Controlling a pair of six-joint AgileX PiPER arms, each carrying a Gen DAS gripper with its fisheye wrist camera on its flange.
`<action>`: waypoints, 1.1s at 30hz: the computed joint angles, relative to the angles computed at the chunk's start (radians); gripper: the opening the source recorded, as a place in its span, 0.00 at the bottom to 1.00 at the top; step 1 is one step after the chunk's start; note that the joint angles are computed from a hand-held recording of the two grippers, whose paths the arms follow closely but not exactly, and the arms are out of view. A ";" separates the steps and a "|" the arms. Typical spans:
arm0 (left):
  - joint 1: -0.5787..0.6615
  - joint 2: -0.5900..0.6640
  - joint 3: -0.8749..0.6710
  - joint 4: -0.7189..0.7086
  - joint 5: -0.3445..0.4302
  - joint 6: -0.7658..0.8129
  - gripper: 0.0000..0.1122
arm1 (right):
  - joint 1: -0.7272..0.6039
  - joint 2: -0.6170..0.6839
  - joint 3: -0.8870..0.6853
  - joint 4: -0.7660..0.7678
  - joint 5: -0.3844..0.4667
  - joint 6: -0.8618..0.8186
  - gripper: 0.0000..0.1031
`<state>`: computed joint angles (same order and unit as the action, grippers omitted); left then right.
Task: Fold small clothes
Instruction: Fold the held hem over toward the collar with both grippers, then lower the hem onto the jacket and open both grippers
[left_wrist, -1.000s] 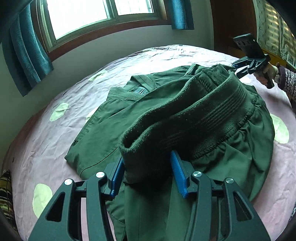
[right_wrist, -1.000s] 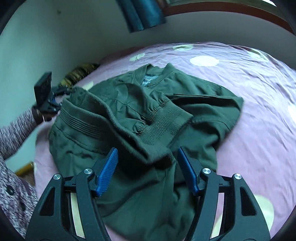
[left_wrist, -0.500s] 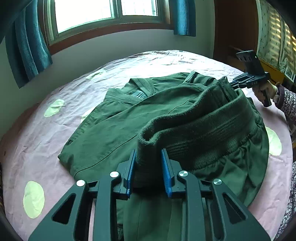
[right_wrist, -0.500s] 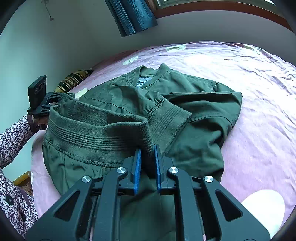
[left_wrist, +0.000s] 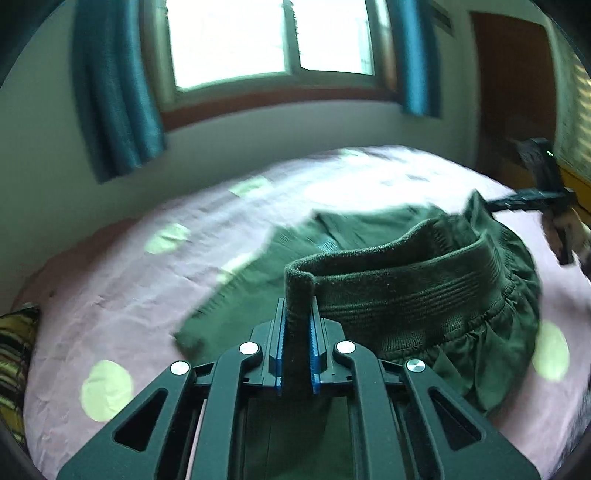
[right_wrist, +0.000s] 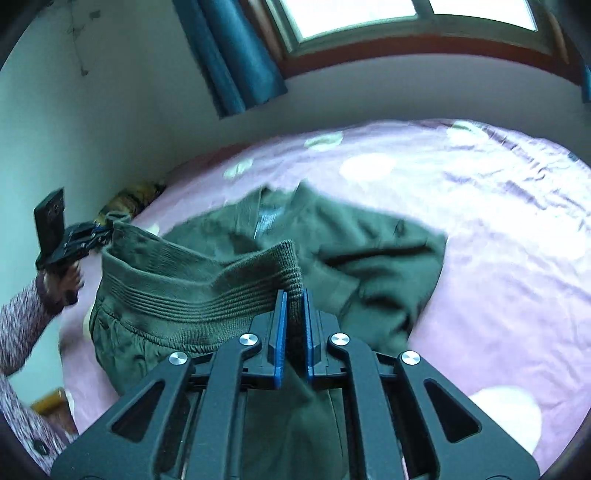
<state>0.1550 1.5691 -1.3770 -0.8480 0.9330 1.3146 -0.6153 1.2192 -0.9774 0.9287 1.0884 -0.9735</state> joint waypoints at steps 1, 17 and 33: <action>-0.012 0.013 -0.026 0.012 -0.028 -0.045 0.09 | 0.023 0.033 -0.052 -0.004 -0.033 0.044 0.07; -0.273 0.621 -0.659 0.668 -0.158 -0.822 0.09 | 0.334 0.696 -0.618 -0.431 -0.260 0.626 0.06; -0.130 0.366 -0.385 0.415 -0.140 -0.753 0.15 | 0.094 0.376 -0.247 -0.146 -0.148 0.464 0.49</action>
